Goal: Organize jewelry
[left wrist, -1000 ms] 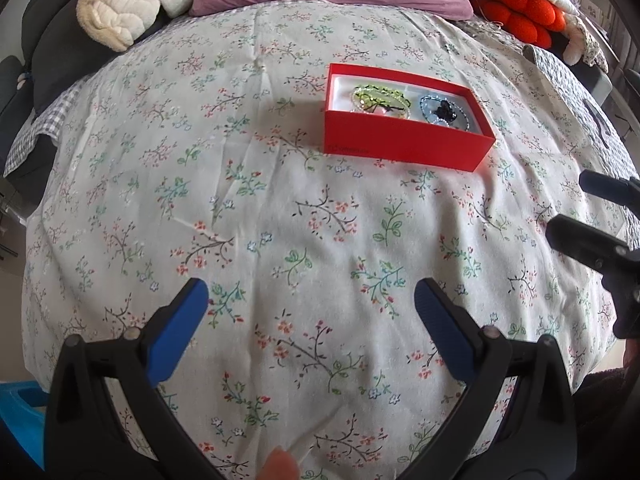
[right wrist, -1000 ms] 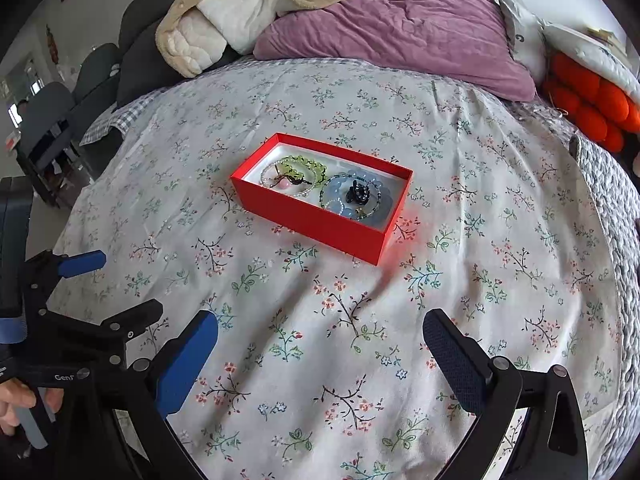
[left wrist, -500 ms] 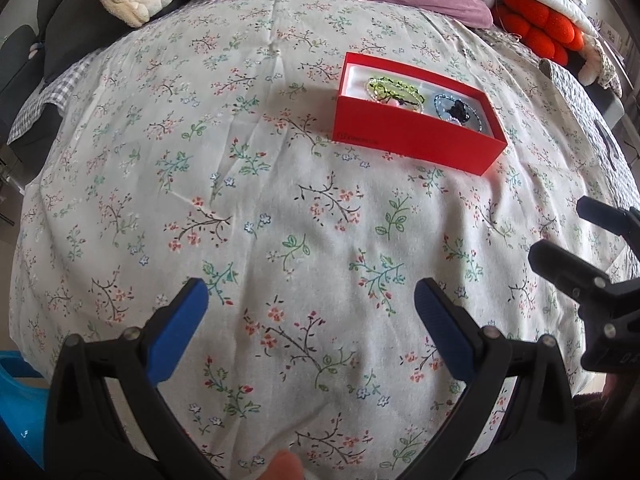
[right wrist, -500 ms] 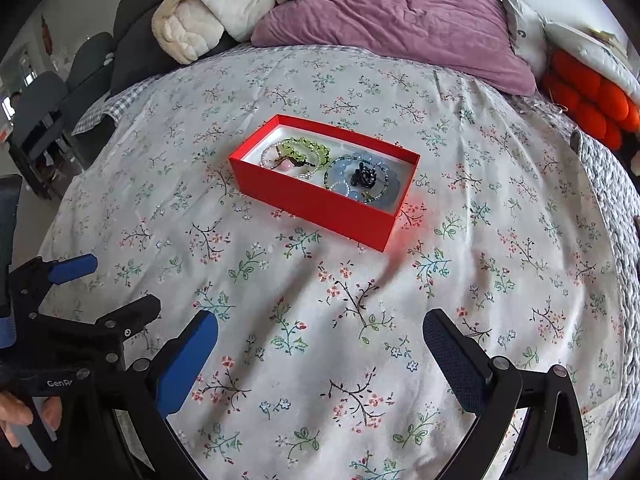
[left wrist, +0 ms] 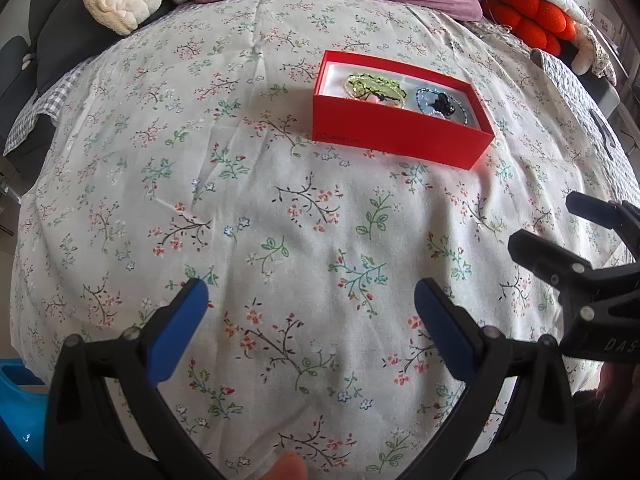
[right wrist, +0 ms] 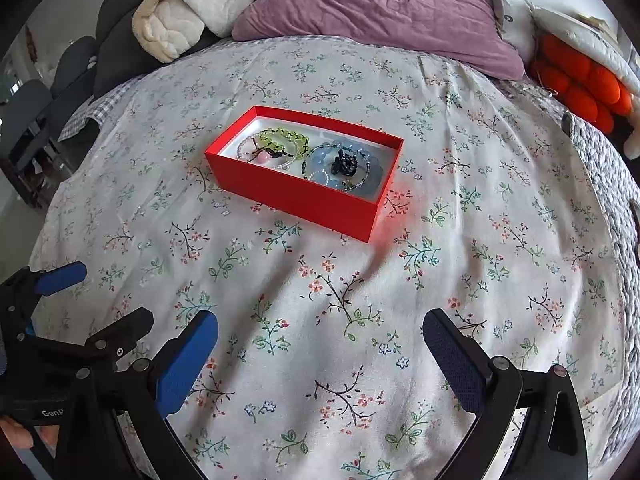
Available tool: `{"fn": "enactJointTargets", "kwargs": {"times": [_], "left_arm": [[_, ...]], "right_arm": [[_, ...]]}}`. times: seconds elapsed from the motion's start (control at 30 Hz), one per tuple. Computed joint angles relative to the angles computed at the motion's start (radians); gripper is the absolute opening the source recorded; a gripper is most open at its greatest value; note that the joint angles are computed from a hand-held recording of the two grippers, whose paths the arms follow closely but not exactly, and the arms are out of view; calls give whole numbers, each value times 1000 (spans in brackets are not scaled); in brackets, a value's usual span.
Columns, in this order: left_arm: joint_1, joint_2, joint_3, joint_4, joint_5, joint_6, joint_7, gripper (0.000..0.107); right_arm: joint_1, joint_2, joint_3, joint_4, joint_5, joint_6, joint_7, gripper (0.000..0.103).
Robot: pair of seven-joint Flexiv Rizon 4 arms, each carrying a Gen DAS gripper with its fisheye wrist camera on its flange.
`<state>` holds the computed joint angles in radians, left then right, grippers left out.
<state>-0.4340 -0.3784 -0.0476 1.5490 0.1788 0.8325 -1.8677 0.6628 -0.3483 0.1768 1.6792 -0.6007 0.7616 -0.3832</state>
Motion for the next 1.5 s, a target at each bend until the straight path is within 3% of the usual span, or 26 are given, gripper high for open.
{"fn": "enactJointTargets", "kwargs": {"times": [1.5], "left_arm": [[-1, 3, 3, -4, 7, -13, -21, 102]], "right_arm": [[0, -4, -1, 0, 5, -9, -1, 103]]}}
